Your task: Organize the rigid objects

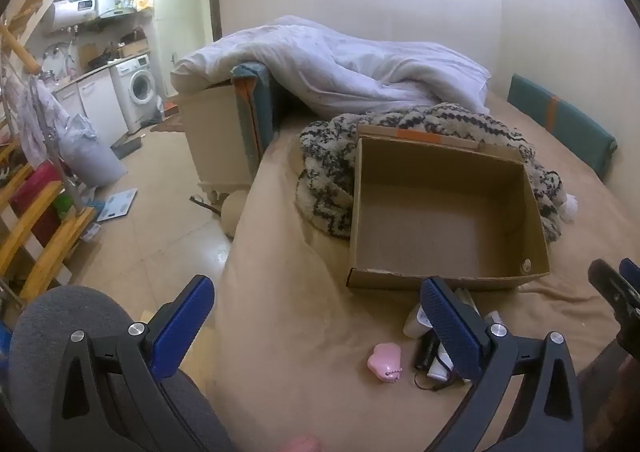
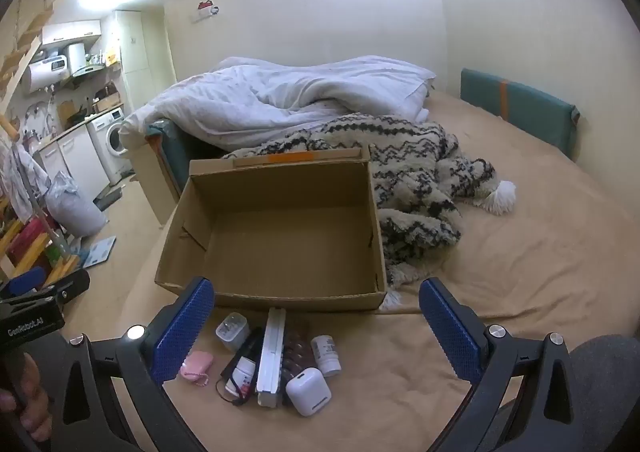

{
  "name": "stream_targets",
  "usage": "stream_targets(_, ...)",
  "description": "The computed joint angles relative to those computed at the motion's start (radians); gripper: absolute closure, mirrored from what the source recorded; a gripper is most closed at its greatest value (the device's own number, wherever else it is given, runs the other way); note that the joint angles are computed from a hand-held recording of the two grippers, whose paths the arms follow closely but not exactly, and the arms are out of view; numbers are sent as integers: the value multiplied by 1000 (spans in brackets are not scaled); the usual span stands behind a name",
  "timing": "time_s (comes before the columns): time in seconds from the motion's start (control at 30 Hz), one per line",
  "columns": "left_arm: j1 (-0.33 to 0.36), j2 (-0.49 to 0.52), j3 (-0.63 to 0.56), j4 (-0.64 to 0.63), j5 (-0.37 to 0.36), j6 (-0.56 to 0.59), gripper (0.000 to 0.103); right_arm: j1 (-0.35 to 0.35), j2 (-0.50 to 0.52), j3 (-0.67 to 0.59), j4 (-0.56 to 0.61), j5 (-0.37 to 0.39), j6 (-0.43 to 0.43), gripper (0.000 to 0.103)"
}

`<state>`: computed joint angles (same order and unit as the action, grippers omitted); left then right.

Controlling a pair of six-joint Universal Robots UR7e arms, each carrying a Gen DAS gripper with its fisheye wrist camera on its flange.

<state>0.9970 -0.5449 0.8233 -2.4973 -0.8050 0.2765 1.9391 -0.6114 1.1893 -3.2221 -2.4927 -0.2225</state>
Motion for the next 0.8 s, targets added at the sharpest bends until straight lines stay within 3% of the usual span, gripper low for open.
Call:
stream_targets(0.13, -1, -10, 15, -15, -13, 9, 0, 0, -1, -1, 10, -3, 5, 0)
stream_targets(0.27, 2, 9, -34, 64, -23, -17, 0, 1, 2, -4, 10, -8, 1, 0)
stream_targets(0.8, 3, -11, 12, 39, -43, -20, 0, 1, 5, -7, 10, -12, -6, 0)
